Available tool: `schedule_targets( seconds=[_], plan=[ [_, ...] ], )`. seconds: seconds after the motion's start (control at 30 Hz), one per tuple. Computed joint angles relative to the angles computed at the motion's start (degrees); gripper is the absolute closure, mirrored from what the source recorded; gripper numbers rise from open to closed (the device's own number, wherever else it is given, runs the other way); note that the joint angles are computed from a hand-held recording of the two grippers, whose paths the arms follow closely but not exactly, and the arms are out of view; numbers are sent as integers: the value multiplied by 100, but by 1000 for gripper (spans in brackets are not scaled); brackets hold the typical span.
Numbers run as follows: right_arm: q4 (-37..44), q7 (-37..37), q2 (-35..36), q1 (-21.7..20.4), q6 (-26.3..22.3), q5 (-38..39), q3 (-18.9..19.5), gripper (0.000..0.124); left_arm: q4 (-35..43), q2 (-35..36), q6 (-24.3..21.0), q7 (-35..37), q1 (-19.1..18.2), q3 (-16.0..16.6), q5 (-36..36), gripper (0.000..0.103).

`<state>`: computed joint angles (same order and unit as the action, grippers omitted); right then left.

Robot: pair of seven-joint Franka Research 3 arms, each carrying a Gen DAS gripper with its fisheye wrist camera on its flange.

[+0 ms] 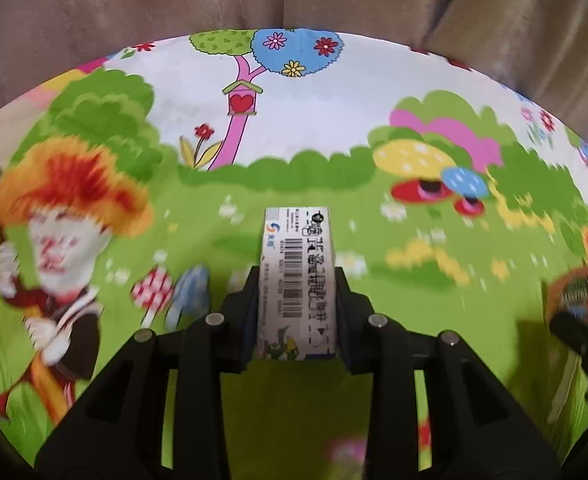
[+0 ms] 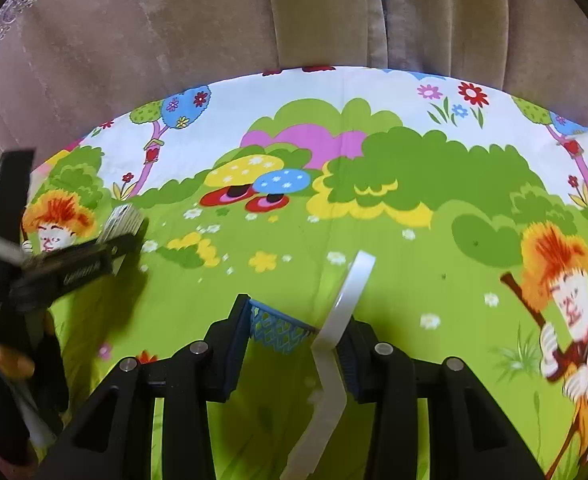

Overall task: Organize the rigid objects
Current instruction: 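Carry the barcoded box and basketball hoop over the storage box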

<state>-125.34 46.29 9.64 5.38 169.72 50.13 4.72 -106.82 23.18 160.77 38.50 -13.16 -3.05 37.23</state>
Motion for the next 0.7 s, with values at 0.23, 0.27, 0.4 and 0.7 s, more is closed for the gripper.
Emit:
schedule_targets(
  seconds=[0.23, 0.27, 0.4, 0.7],
  plan=[
    [-695, 153, -575, 233, 222, 30, -28, 82, -1541, -1158, 460, -739, -81, 82, 871, 66],
    [-797, 182, -661, 283, 253, 23, -43, 82, -1648, -1218, 516, -789, -16, 36, 928, 66],
    [-1143, 317, -948, 499, 378, -25, -106, 82, -2205, -1629, 655, -914, 177, -151, 1108, 66],
    [-1802, 653, -1425, 1040, 504, -420, -164, 82, -3184, -2409, 916, -1218, 520, -539, 1238, 66]
  ],
)
